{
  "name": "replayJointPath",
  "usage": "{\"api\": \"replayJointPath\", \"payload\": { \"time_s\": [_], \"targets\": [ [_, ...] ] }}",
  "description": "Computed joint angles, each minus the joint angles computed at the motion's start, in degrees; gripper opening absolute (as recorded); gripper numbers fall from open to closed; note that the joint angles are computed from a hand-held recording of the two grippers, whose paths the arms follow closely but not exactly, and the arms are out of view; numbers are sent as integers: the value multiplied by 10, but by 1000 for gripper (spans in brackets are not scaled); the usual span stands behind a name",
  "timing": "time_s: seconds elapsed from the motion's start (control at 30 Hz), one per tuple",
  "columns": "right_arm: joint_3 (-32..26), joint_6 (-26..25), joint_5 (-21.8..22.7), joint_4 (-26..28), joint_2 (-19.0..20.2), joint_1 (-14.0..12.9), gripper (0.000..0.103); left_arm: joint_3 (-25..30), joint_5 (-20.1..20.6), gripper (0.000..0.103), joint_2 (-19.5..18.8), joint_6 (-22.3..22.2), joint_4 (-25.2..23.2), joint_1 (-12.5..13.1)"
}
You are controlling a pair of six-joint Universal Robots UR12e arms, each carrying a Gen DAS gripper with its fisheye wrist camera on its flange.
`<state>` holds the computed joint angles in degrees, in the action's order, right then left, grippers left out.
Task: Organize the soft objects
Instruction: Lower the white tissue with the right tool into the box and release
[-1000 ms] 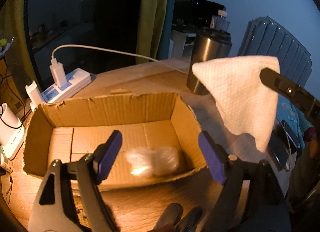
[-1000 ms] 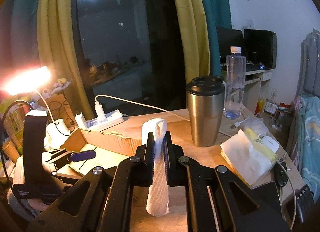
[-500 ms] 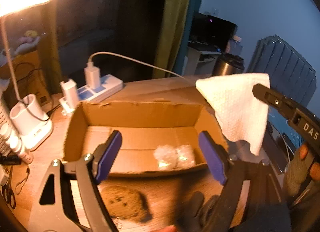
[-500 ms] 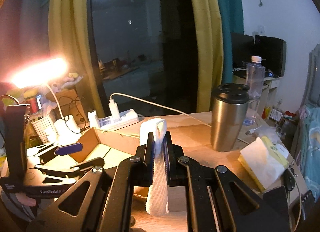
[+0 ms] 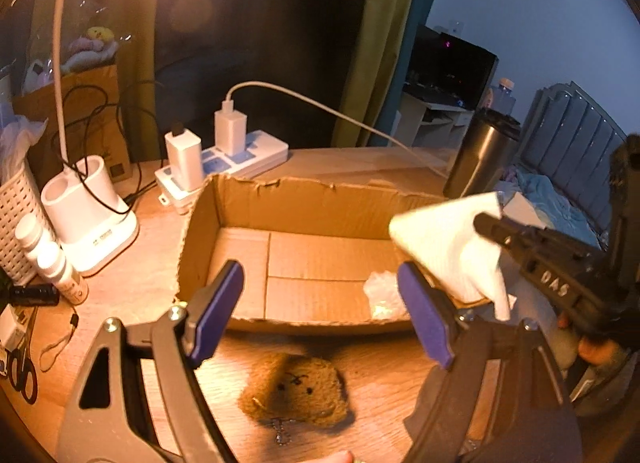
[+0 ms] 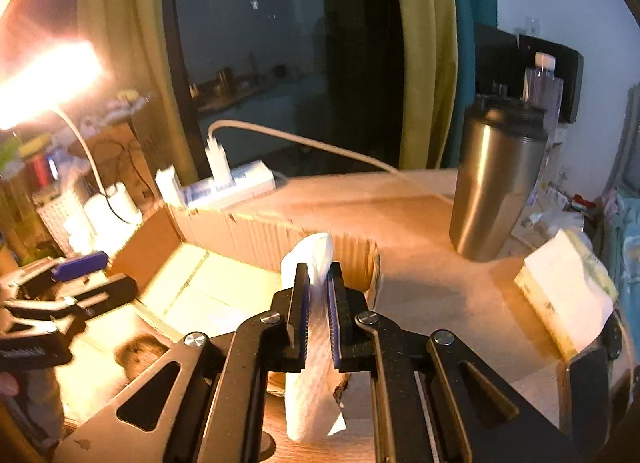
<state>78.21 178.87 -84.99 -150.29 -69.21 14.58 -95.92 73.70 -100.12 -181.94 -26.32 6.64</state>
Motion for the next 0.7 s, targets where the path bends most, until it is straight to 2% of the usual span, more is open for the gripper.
{"api": "replayJointPath", "payload": {
  "time_s": [0.3,0.37,0.43,0.47,0.53,0.7],
  "targets": [
    [-3,2,-40,38,11,7,10,0,-6,80,-2,6,-3,2],
    [-2,7,-41,38,10,6,19,-2,-7,80,-1,7,-2,2],
    [0,11,-34,34,8,4,36,-3,-6,80,1,7,0,2],
    [2,12,-27,31,5,3,39,-4,-6,80,2,8,2,3],
    [5,13,-31,24,3,4,52,-6,-6,80,5,9,5,3],
    [13,20,-43,8,-7,6,55,-14,-10,80,14,10,15,5]
  ]
}}
